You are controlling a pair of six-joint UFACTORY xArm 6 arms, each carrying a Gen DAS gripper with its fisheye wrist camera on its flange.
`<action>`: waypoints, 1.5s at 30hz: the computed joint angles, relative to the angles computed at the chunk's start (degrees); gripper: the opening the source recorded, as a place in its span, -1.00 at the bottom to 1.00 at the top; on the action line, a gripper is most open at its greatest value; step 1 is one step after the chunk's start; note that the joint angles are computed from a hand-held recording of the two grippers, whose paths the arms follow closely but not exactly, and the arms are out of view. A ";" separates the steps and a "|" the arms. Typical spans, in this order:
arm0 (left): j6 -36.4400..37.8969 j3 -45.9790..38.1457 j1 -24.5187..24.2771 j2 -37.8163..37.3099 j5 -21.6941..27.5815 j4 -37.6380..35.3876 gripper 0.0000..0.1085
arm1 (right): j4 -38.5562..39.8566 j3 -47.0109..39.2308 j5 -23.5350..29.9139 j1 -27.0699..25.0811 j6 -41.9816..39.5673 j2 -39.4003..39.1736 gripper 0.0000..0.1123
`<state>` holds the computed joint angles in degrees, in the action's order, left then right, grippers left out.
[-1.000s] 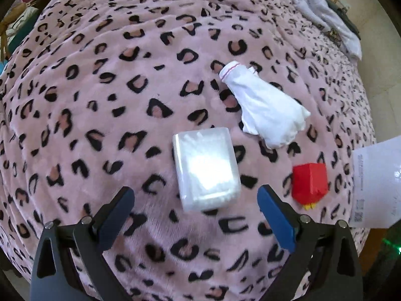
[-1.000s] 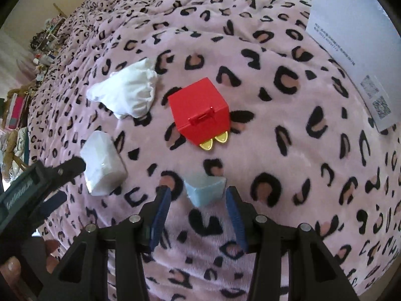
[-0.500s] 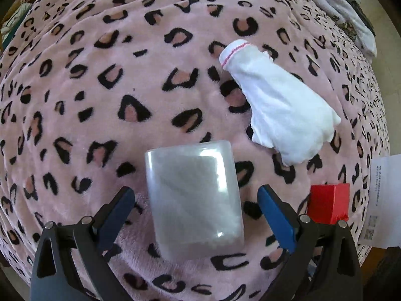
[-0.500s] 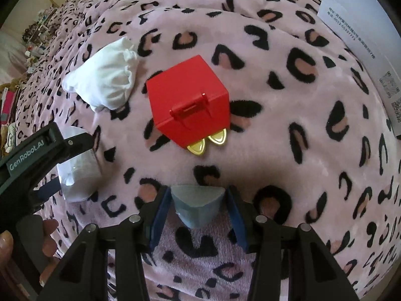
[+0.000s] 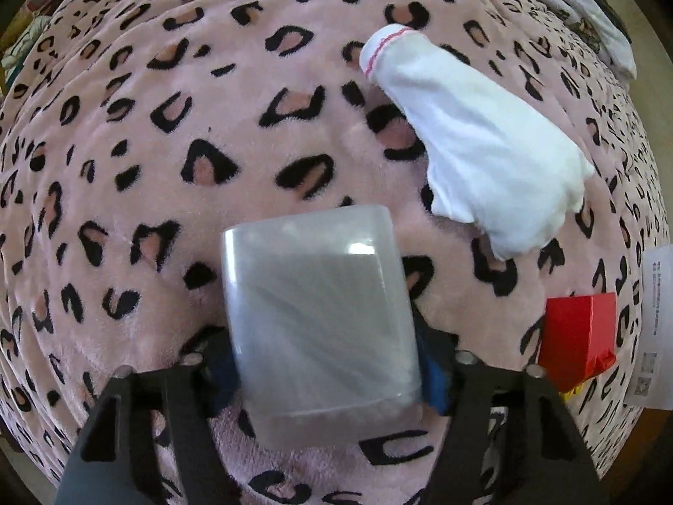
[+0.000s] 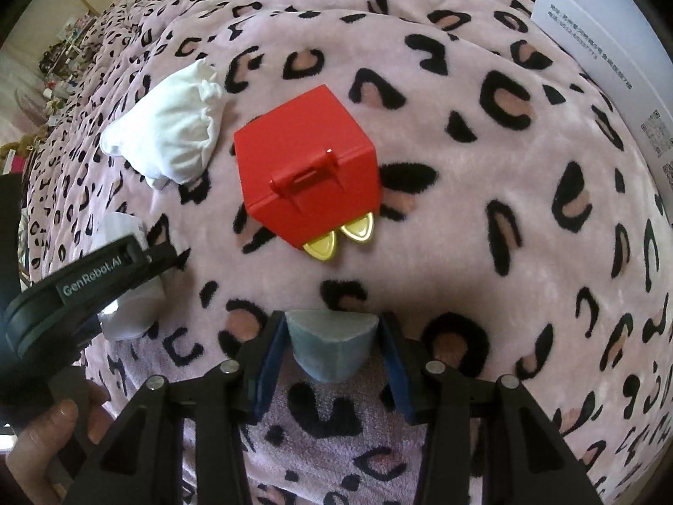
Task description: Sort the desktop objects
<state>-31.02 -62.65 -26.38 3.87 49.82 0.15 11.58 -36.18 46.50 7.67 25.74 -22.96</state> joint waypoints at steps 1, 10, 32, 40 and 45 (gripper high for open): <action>0.10 0.45 -0.02 -0.39 -0.38 0.03 0.24 | -0.04 0.04 -0.04 0.05 0.19 -0.12 -0.21; 0.09 4.64 0.23 -6.56 -0.61 0.55 0.23 | 1.92 -0.12 1.63 0.10 -0.33 -2.80 -0.21; 1.82 7.68 0.25 -23.73 8.68 3.14 0.23 | 0.09 -0.56 6.99 2.05 2.04 -14.72 -0.22; 2.09 1.19 -1.82 -25.36 14.90 6.54 0.23 | -1.34 -7.09 11.71 2.36 1.72 -18.96 -0.22; 2.49 -2.18 -3.05 -25.51 17.18 6.99 0.23 | -2.55 -10.49 13.60 2.74 2.62 -20.03 -0.22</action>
<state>-28.53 -64.83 -29.43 -21.64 67.00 7.14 9.03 -46.66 60.10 10.41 28.37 -42.99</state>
